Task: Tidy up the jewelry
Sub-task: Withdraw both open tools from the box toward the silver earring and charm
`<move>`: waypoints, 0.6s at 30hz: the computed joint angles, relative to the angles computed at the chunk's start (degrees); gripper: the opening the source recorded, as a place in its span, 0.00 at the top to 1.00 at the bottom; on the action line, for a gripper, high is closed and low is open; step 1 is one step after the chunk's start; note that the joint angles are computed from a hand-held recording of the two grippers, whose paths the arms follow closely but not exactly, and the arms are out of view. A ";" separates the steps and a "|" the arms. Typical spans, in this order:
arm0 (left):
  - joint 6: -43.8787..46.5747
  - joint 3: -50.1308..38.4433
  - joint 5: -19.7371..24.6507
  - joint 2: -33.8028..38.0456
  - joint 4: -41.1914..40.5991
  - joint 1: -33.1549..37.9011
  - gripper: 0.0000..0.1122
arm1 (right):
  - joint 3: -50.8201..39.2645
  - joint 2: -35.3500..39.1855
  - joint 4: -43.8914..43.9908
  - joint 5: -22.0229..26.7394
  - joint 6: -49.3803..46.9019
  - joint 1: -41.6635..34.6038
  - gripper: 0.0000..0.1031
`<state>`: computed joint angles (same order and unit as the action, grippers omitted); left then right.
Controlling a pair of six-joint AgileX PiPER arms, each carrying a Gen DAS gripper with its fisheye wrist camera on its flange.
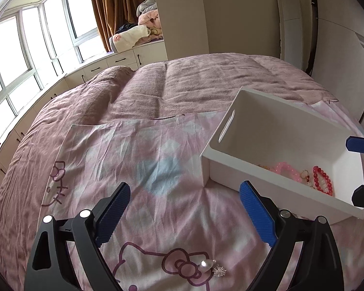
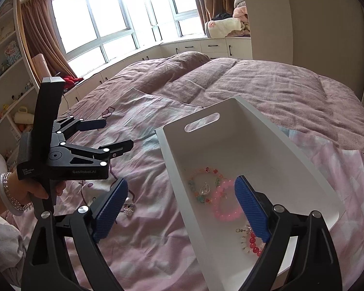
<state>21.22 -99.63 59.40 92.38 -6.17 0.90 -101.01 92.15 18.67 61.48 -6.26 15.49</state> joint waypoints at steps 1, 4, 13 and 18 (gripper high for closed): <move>1.45 1.57 -0.41 -0.61 -0.34 0.66 0.17 | -0.17 0.19 -0.73 -0.02 0.09 0.94 0.14; 4.91 5.41 -0.99 -1.95 -1.31 2.69 0.17 | -0.54 0.67 -3.40 -0.31 0.33 4.35 0.14; 13.70 15.00 -2.31 -5.40 -6.11 9.09 0.17 | 1.09 4.13 -7.81 -1.09 3.45 13.63 0.15; 17.49 19.79 -2.07 -6.24 -11.99 13.53 0.17 | 4.62 5.98 -12.75 -2.77 4.92 19.43 0.18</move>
